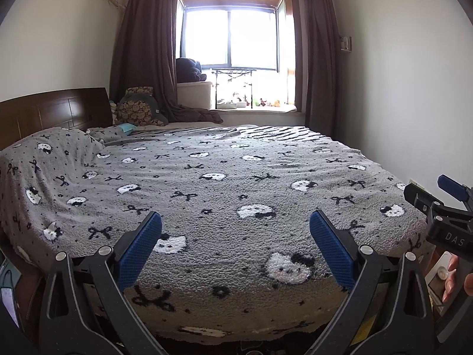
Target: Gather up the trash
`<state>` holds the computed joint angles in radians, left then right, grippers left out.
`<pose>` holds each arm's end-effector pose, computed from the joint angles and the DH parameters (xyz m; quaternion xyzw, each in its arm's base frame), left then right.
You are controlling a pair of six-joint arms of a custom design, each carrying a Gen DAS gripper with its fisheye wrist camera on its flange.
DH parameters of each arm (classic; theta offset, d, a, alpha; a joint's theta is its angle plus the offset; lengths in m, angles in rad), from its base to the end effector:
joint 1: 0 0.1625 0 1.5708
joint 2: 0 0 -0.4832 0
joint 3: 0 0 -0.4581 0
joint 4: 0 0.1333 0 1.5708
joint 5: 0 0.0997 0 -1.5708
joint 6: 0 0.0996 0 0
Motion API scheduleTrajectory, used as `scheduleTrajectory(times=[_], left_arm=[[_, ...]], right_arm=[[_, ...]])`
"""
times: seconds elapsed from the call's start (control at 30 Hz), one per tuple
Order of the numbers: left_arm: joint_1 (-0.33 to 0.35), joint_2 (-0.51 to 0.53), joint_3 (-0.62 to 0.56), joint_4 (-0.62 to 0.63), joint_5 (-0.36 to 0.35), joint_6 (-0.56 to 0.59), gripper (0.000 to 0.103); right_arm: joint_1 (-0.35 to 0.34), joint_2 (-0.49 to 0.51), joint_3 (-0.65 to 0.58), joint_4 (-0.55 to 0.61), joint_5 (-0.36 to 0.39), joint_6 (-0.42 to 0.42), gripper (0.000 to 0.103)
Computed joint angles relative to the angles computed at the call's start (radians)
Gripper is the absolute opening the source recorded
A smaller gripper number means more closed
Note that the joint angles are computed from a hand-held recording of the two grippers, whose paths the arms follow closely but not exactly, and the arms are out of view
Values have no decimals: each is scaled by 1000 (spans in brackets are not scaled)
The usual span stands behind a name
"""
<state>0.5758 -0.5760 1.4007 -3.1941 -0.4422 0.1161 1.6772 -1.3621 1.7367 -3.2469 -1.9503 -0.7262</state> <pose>-0.5631 -0.6318 0.1310 0.2339 0.7711 -0.5069 0.3062 0.1641 -0.6283 0.5391 0.2115 -0.7608 0.5208 0.3243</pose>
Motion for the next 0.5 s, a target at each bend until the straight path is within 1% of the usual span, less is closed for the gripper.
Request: scheduleTrajectory(times=[0.23,0.37,0.5], left_arm=[[-1,1,-2,-1,3,8,95],[0,-2,-4,40,7,-25,95],[-1,-4,-1,55,16,-39,95]], right_arm=[[-3,1,-7,6,4,-1,100],[-2,2,-7,5,4,-1,100],[-2,2,-6,6,4,0,100]])
